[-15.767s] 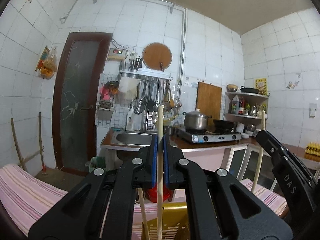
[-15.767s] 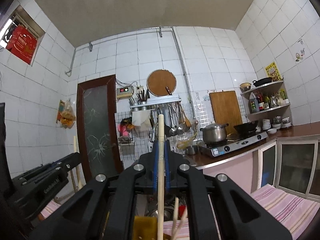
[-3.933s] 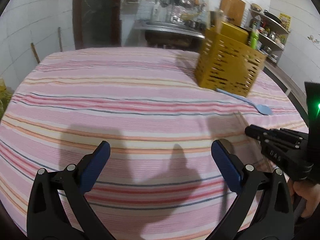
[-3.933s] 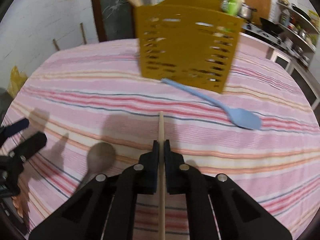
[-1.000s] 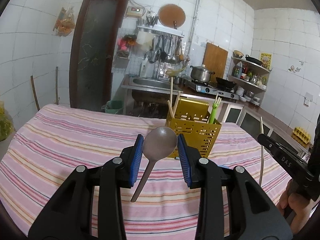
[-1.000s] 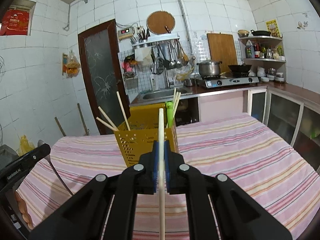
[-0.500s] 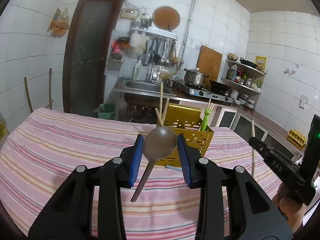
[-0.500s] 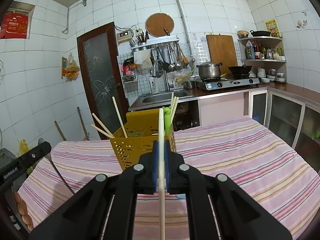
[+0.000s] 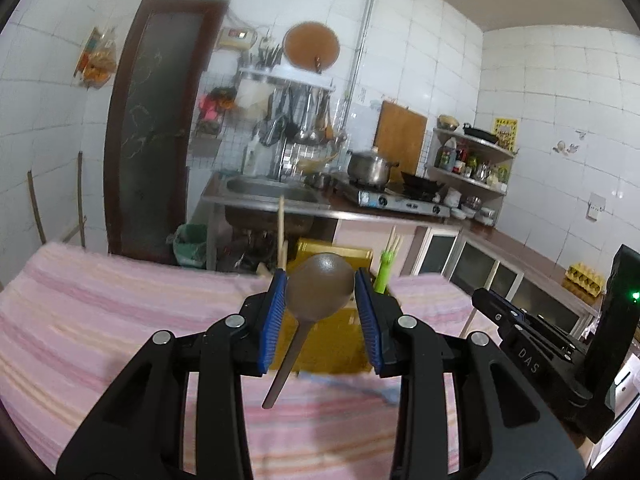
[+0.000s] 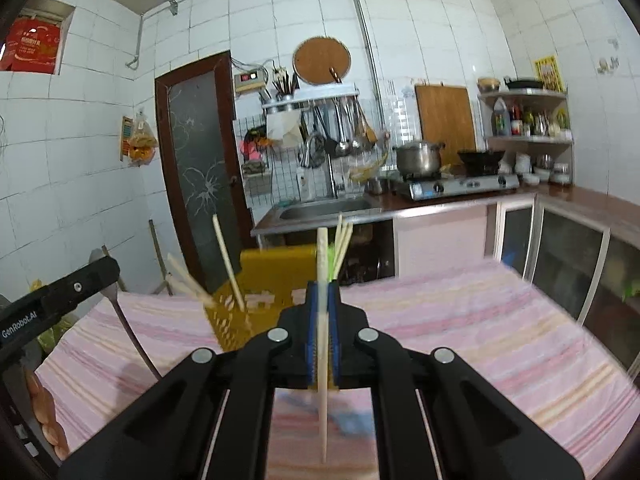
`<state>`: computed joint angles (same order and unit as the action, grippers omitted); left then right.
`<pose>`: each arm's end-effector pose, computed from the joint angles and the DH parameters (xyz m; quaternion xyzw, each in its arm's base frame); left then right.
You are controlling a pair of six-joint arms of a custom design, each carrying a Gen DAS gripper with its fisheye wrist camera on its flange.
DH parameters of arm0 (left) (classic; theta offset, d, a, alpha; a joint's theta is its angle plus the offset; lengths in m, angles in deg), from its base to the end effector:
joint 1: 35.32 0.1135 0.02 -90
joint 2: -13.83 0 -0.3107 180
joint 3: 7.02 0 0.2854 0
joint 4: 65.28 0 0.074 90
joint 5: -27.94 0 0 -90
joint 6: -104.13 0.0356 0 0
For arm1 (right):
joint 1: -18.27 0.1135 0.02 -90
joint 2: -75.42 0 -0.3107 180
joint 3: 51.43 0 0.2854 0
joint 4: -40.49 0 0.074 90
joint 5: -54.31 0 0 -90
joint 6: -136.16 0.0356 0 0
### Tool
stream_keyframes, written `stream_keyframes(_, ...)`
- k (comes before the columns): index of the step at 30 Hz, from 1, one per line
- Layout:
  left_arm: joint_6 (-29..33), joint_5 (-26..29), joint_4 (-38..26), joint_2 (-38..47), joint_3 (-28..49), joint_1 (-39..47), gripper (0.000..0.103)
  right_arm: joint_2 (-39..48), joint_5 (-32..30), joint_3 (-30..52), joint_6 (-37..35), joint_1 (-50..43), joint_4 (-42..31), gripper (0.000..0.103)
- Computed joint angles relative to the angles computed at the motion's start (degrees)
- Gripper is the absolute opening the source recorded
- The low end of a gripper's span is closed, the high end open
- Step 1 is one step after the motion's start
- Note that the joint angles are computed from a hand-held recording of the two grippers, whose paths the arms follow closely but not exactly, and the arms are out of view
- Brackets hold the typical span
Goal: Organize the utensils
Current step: 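Lift the dark spoon with the left tool while the right tool carries the chopstick to the holder, then open the left tool over the holder while the right tool drops its chopstick in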
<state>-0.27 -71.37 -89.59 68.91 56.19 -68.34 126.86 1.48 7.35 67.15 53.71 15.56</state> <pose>0.1956 -0.1202 0.3782 0.0808 0.7943 -0.1813 0.5741 0.1811 0.1025 0.3620 0.0906 0.7824 0.0381 0.6149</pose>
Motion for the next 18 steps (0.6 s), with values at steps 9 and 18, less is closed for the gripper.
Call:
stream_keyframes(9, 8.42, -3.15, 8.86, 14.93, 14.40, 0.04, 0.034, 8.75, -5.56, 19.25, -10.81, -8.05, 1.81, 0.006)
stream_keyframes(18, 5.05, 4.31, 15.87, 28.87, 18.08, 5.21, 0.034, 16.99, -14.44, 21.62, -9.95, -15.37, 5.36, 0.006)
